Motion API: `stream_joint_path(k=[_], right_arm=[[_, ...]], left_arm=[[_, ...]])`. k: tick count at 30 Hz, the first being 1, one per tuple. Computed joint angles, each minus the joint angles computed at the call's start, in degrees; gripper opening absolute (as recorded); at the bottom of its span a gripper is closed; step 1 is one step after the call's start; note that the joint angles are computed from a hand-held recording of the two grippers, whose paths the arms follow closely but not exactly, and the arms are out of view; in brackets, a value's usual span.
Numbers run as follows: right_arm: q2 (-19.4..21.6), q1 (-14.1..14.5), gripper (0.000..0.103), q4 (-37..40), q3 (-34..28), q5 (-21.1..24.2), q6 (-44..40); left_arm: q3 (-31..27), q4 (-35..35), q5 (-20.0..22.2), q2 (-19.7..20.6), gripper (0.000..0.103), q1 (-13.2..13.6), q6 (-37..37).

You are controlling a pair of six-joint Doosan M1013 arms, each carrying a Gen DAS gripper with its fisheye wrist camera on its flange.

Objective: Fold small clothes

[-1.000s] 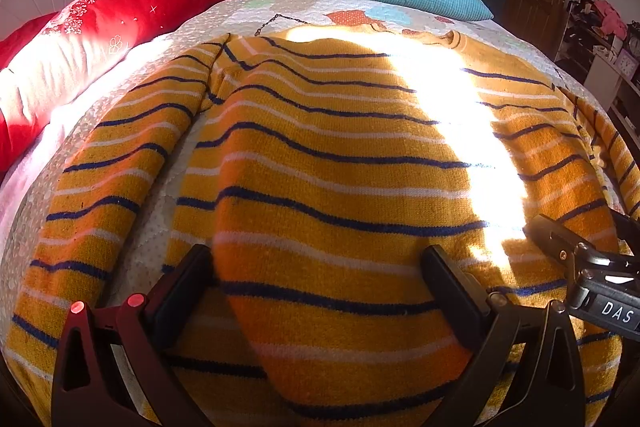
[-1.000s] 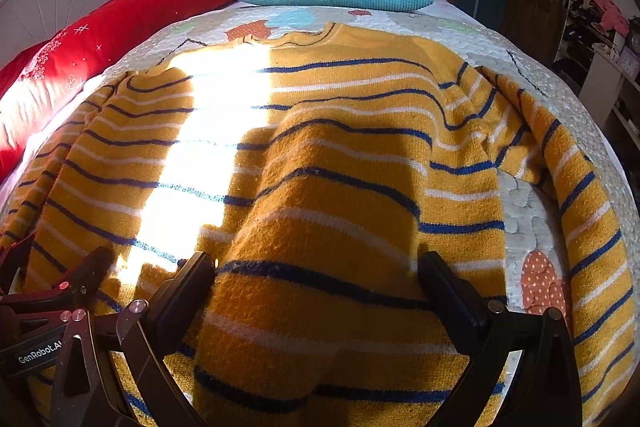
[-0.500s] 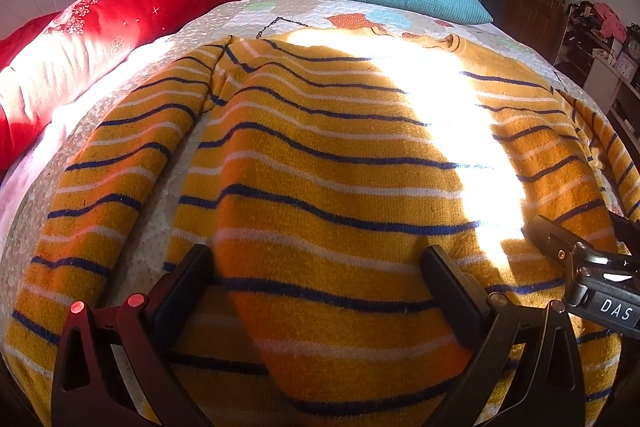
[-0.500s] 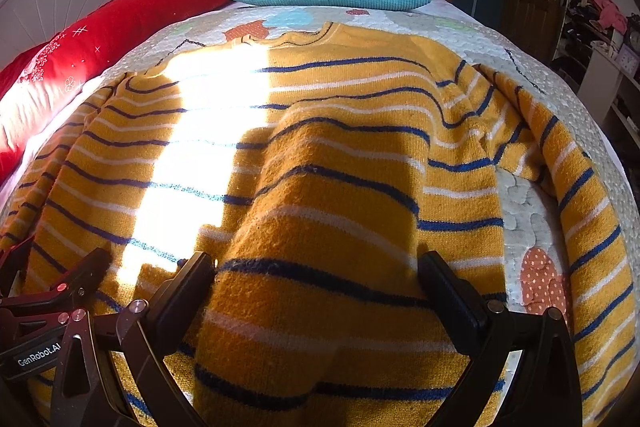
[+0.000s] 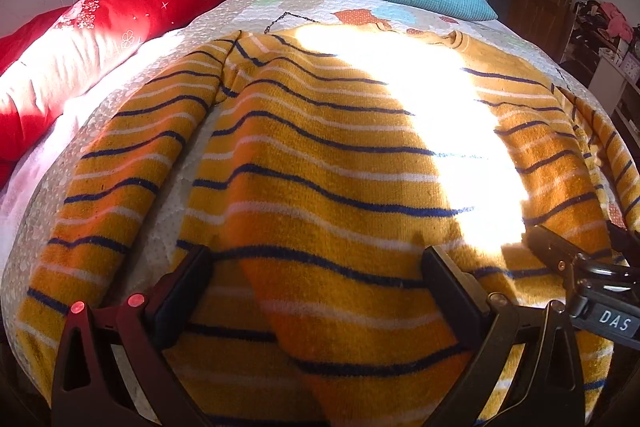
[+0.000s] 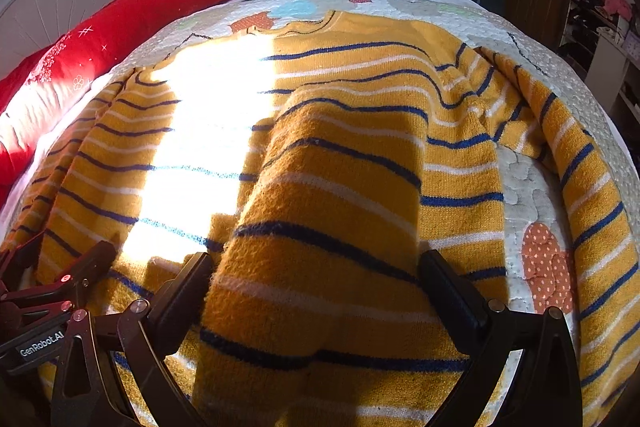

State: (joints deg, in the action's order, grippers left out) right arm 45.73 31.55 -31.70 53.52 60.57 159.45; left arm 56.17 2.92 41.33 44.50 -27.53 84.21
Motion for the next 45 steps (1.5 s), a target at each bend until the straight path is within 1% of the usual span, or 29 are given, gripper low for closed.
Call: stream_joint_path(k=[2,4,7,11,15,19,23,25,31,33,35,36,37,38,39,40,41,42,43,45], right_arm=[[0.04,0.55,0.103,-1.47,-0.05,0.86,0.73],[-0.77,1.16,0.103,-3.65,1.50,0.22,4.12],[-2.23,2.03,0.102,-6.14,4.05,-0.72,10.05],[-3.98,2.67,0.099,-6.44,6.14,-1.14,13.38],[-6.01,3.32,0.099,-7.64,8.53,-2.25,16.99],[-6.79,4.10,0.099,-9.67,9.03,-0.66,17.85],[-6.99,4.40,0.099,-10.30,9.18,-0.09,18.41],[-6.82,4.46,0.099,-10.03,8.96,0.26,17.99],[-6.16,4.68,0.099,-9.24,8.27,0.59,16.96],[-5.85,4.67,0.099,-8.77,7.82,0.48,16.49],[-5.44,4.66,0.099,-8.23,7.23,0.61,15.74],[-5.23,4.67,0.099,-7.97,6.91,0.73,15.30],[-5.05,4.69,0.099,-7.77,6.67,0.87,14.92],[-4.91,4.70,0.099,-7.61,6.46,1.01,14.60],[-4.79,4.75,0.099,-7.51,6.28,1.18,14.34],[-4.74,4.75,0.099,-7.47,6.22,1.33,14.17],[-4.76,4.76,0.099,-7.52,6.26,1.47,14.12],[-4.80,4.77,0.099,-7.61,6.31,1.57,14.20],[-4.92,4.77,0.099,-7.72,6.50,1.64,14.45],[-5.23,4.76,0.098,-7.87,7.00,1.65,15.17]], left_arm=[[1.00,-3.30,0.78,-0.91,0.103,0.37,2.46],[1.65,-6.81,1.86,-1.65,0.103,0.80,5.52],[2.72,-10.06,2.66,-2.76,0.103,1.28,8.17],[4.09,-13.04,3.37,-4.22,0.103,1.68,10.52],[7.03,-12.80,1.09,-6.47,0.103,1.44,12.67],[8.72,-11.61,-0.60,-7.85,0.103,1.38,14.07],[9.49,-11.92,-1.46,-8.57,0.103,2.24,14.99],[9.93,-10.73,-2.27,-8.88,0.103,2.99,13.47],[11.31,-4.07,-4.63,-9.58,0.103,5.76,3.44],[11.11,-0.91,-3.98,-9.28,0.103,6.38,-0.22],[10.69,0.97,-3.37,-8.69,0.103,6.92,-1.88],[10.53,1.59,-3.03,-8.41,0.101,6.96,-2.23],[9.90,1.90,-2.17,-7.84,0.086,7.08,-1.82],[8.83,2.14,-0.20,-7.04,0.072,7.12,-0.98],[7.45,1.27,2.45,-6.07,0.040,7.22,0.44],[6.47,-0.05,3.98,-5.36,0.031,7.47,1.39],[6.84,0.34,2.96,-5.49,0.027,7.54,0.61],[7.07,1.39,2.26,-5.67,0.018,7.56,-0.32],[7.20,3.07,1.84,-5.87,0.016,7.55,-2.09],[7.19,11.75,1.35,-6.02,0.015,7.36,-11.05]])
